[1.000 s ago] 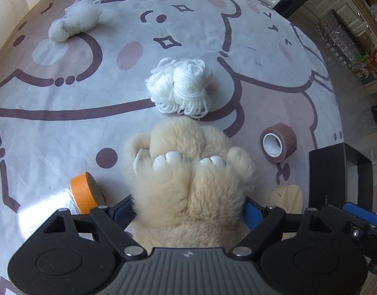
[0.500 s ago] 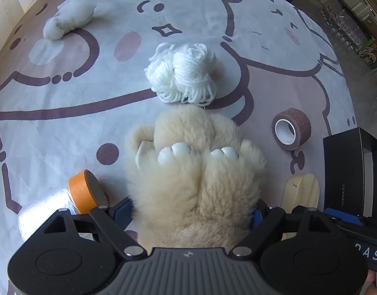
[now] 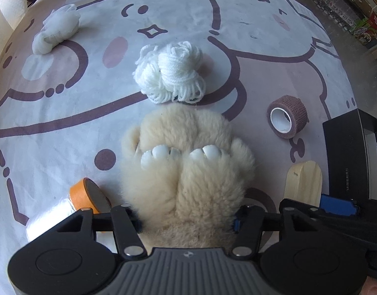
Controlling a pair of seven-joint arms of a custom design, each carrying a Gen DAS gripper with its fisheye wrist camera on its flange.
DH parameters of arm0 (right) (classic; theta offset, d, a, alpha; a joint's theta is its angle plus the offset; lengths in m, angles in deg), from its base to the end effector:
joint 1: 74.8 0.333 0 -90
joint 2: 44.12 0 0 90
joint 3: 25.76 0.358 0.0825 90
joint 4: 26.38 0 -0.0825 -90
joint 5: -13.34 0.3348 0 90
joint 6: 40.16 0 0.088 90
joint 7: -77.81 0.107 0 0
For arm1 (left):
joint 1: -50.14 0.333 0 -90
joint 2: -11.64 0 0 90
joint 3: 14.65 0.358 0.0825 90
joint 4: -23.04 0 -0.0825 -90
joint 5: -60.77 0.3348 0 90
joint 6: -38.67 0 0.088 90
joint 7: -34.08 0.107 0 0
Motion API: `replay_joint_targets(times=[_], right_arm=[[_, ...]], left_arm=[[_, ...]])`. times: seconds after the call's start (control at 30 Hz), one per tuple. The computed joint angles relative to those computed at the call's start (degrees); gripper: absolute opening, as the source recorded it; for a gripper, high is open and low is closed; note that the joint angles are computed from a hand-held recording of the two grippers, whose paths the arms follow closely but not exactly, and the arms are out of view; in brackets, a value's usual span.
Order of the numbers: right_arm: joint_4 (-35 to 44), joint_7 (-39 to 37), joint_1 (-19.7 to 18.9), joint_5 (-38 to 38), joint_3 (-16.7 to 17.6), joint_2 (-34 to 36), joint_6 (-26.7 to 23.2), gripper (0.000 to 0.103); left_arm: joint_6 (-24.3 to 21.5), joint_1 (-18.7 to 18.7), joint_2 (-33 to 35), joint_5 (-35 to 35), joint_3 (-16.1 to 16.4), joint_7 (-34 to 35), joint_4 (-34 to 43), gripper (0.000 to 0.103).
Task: Organize objects
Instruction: 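Close the left tool on the plush bear while the right tool grasps the wooden brush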
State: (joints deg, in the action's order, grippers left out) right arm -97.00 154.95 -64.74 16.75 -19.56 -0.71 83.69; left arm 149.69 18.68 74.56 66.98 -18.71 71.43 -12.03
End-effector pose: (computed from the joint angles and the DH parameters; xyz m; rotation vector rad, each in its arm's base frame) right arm 0.7265 0.1871 0.3873 -2.4759 1.5650 -0.0441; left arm 0.6817 -0.4360 0.3739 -2.4878 1.8011 -0.3505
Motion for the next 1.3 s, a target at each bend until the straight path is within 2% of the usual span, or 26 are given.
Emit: replay_joint_targets(times=[0.23, 0.37, 0.63, 0.9, 1.1, 1.3], right_arm=[[0.02, 0.62, 1.12, -2.22, -0.76, 0.63, -0.26, 0.056], [-0.81, 0.54, 2.00, -4.26, -1.33, 0.65, 0.83, 0.048], [-4.58, -2.78, -0.70, 0.05, 1.46, -2.71, 5.19, 0.046], [-10.63, -6.48, -2.94, 4.79, 3.05, -7.92, 10.67, 0.046], [-15.42, -10.02, -4.50, 8.33, 3.95, -11.72, 14.33, 0.046], [-21.08, -14.97, -6.32, 13.12, 5.11, -16.25, 18.77, 0.046]], left_arm=[[4.59, 0.38, -3.54, 0.11, -0.04, -1.01, -7.17, 0.052], [5.36, 0.17, -4.67, 0.80, 0.43, -1.74, -8.69, 0.051], [9.20, -0.78, -10.23, 3.82, 1.85, -5.52, -16.57, 0.051], [8.83, -3.25, -14.49, 9.18, 3.15, -8.53, -19.90, 0.051], [10.67, -4.81, -19.36, 12.92, 3.34, -12.78, -25.76, 0.051], [10.56, -6.68, -22.64, 17.25, 3.73, -17.78, -28.54, 0.051]])
